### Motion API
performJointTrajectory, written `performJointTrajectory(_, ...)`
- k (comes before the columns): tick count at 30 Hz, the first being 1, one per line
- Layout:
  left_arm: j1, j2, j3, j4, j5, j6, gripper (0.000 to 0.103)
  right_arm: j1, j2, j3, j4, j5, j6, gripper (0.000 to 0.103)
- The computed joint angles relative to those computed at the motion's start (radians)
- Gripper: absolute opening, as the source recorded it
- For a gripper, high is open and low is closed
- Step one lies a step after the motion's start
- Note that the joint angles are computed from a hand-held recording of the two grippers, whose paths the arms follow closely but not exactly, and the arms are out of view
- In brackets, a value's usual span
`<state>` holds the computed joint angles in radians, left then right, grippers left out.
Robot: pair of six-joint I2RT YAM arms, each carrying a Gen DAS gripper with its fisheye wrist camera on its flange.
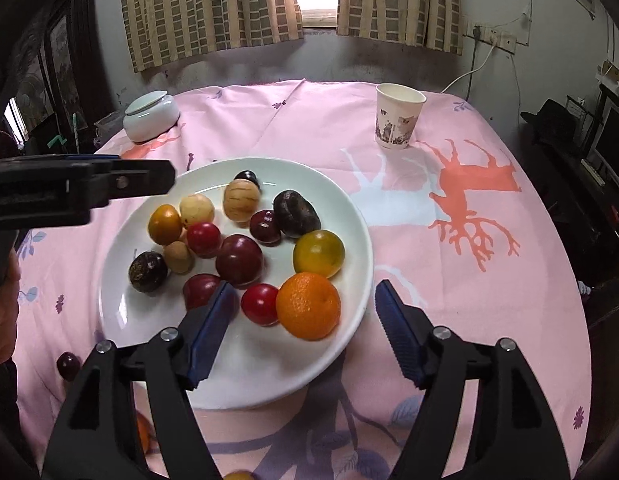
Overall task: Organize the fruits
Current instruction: 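Grasp a large pale yellow fruit with the right tool while the left tool grasps a dark plum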
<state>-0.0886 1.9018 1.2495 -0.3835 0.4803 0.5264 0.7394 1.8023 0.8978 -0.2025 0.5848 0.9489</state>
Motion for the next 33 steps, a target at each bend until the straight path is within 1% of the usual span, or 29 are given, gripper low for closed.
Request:
performJointTrajectory(1, 0.04, -0.049, -0.048, 0.005, 0.026, 0.025, 0.091, 0.02, -0.024, -0.001, -0.032, 0.001, 0.023, 0.074)
performJointTrajectory(2, 0.081, -0.097, -0.1, 0.014, 0.046, 0.049, 0.091, 0.051, -0.055, -0.007, -0.069, 0.002, 0.06, 0.08)
performJointTrajectory(3, 0.129, -0.137, -0.147, 0.013, 0.075, 0.085, 0.092, 0.082, -0.079, -0.013, -0.098, 0.007, 0.096, 0.089)
performJointTrajectory(5, 0.241, -0.199, -0.23, -0.002, 0.145, 0.153, 0.092, 0.175, -0.116, -0.02, -0.159, 0.051, 0.192, 0.097)
performJointTrajectory(7, 0.356, -0.229, -0.305, -0.01, 0.205, 0.226, 0.093, 0.271, -0.115, -0.005, -0.223, 0.094, 0.282, 0.097)
performJointTrajectory(9, 0.452, -0.234, -0.371, 0.011, 0.232, 0.289, 0.093, 0.366, -0.096, 0.019, -0.285, 0.126, 0.385, 0.098)
performJointTrajectory(12, 0.562, -0.214, -0.45, 0.096, 0.224, 0.347, 0.093, 0.49, -0.022, 0.082, -0.38, 0.177, 0.557, 0.099)
performJointTrajectory(14, 0.615, -0.179, -0.446, 0.085, 0.221, 0.395, 0.093, 0.539, 0.038, 0.124, -0.416, 0.187, 0.636, 0.099)
performJointTrajectory(16, 0.66, -0.168, -0.442, 0.075, 0.225, 0.431, 0.093, 0.561, 0.078, 0.145, -0.385, 0.169, 0.635, 0.099)
performJointTrajectory(20, 0.755, -0.148, -0.409, 0.003, 0.267, 0.526, 0.093, 0.572, 0.164, 0.227, -0.351, 0.129, 0.58, 0.099)
performJointTrajectory(25, 0.827, -0.101, -0.365, -0.068, 0.29, 0.605, 0.093, 0.56, 0.269, 0.335, -0.273, 0.093, 0.429, 0.099)
performJointTrajectory(28, 0.856, -0.06, -0.332, -0.101, 0.289, 0.635, 0.093, 0.538, 0.334, 0.395, -0.28, 0.08, 0.39, 0.099)
performJointTrajectory(31, 0.879, -0.032, -0.305, -0.123, 0.292, 0.656, 0.093, 0.502, 0.345, 0.369, -0.2, 0.042, 0.364, 0.099)
performJointTrajectory(32, 0.881, -0.026, -0.298, -0.126, 0.292, 0.657, 0.093, 0.49, 0.347, 0.359, -0.179, 0.036, 0.367, 0.096)
performJointTrajectory(33, 0.883, -0.017, -0.289, -0.13, 0.29, 0.656, 0.093, 0.477, 0.354, 0.362, -0.173, 0.024, 0.364, 0.089)
